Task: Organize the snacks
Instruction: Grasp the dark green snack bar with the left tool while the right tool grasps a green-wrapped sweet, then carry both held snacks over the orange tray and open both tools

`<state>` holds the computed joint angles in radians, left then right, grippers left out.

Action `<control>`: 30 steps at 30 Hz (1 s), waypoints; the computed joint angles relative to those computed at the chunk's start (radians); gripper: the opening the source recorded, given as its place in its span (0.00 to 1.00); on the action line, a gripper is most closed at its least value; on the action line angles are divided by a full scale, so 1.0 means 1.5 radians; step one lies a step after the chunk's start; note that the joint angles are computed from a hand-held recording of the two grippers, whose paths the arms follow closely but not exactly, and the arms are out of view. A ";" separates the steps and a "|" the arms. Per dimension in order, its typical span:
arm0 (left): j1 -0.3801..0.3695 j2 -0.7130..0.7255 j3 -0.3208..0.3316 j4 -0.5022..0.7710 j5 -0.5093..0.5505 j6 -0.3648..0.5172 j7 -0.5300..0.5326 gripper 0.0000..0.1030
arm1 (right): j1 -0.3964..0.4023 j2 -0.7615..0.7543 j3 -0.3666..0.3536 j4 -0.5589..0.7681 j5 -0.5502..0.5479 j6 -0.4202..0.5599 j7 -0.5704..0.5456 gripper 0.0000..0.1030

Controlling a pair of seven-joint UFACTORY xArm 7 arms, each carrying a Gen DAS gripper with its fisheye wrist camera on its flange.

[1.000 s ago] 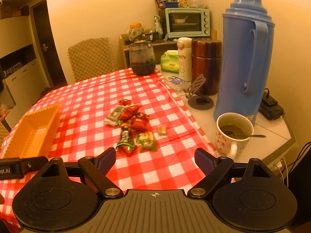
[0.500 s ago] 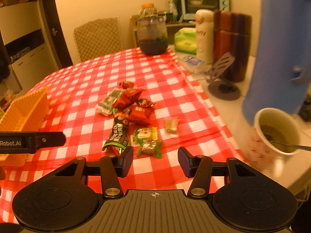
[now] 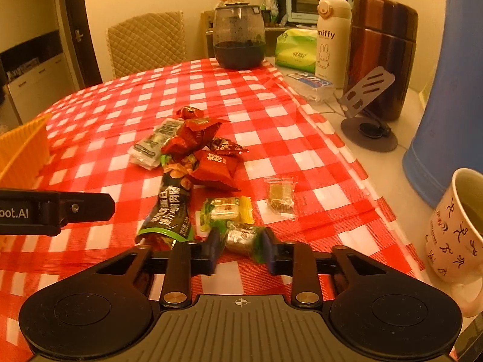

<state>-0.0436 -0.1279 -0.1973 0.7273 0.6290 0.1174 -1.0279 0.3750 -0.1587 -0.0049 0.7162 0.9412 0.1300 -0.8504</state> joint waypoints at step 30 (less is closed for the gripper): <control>-0.108 0.140 0.085 0.106 -0.181 -0.041 0.293 0.26 | 0.019 -0.025 -0.043 -0.027 -0.033 -0.012 0.046 0.23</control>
